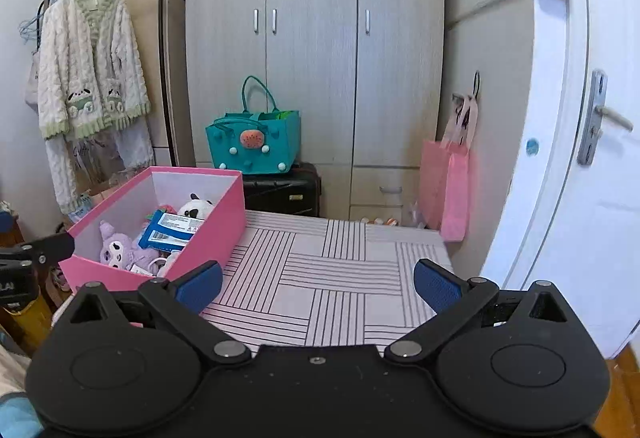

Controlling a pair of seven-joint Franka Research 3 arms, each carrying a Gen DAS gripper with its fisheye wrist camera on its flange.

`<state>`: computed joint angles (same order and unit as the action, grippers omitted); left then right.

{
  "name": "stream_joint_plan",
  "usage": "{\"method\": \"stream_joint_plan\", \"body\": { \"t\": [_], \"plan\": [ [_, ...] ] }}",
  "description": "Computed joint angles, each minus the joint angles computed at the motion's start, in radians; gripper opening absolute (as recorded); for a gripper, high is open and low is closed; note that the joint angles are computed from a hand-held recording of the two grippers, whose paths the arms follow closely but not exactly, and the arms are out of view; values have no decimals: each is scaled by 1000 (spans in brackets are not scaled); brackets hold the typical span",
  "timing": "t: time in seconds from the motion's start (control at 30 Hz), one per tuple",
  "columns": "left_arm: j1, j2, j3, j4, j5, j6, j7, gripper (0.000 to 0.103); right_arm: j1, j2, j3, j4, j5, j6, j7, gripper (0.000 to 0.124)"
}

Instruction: Organize soft objects

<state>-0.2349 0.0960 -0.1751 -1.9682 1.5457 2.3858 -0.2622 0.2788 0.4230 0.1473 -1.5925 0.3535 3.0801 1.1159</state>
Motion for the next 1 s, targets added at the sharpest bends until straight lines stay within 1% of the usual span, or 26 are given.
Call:
{"method": "stream_joint_plan", "body": {
  "t": [0.03,0.17,0.2,0.23,0.27,0.33,0.37,0.4,0.43,0.5,0.57,0.67,0.73,0.83,0.87,1.0],
  "plan": [
    [-1,0,-1,-1,1,0,5,103,-2,-10,8,-19,5,21,-6,103],
    [-12,2,-7,-3,15,-19,-5,103,-83,-48,120,-90,75,73,-86,103],
    [-14,3,-8,-3,18,-26,-7,103,-79,-51,117,-96,79,81,-89,103],
    [-17,5,-9,-3,20,-33,-9,103,-68,-58,106,-109,77,96,-89,103],
    [-18,9,-9,0,22,-36,-10,103,-46,-66,80,-122,69,110,-79,103],
    [-22,15,-9,2,17,-41,-15,103,31,-74,-12,-139,38,139,-29,103],
    [-23,18,-8,3,14,-40,-20,103,59,-79,-47,-149,24,148,-6,103],
    [-23,22,-7,6,6,-42,-21,103,71,-82,-65,-154,14,154,10,103],
    [-25,26,-6,8,1,-48,-22,103,74,-82,-71,-157,7,158,23,103],
    [-29,34,-4,12,-3,-55,-27,103,55,-83,-55,-164,-1,167,38,103],
    [-31,38,-1,12,-5,-56,-32,103,53,-83,-57,-171,-10,172,54,103],
    [-37,38,-1,8,-7,-61,-30,103,121,-82,-140,-181,-30,179,100,103],
    [-40,37,-1,4,-4,-65,-29,103,182,-83,-212,-188,-47,175,130,103],
    [-40,27,-2,-5,1,-57,-38,103,190,-89,-228,-196,-68,159,156,103],
    [-40,25,-3,-8,-1,-55,-38,103,204,-90,-245,-199,-75,157,171,103],
    [-41,21,-8,-10,-10,-63,-25,103,226,-101,-275,-223,-105,175,200,103]
  ]
}}
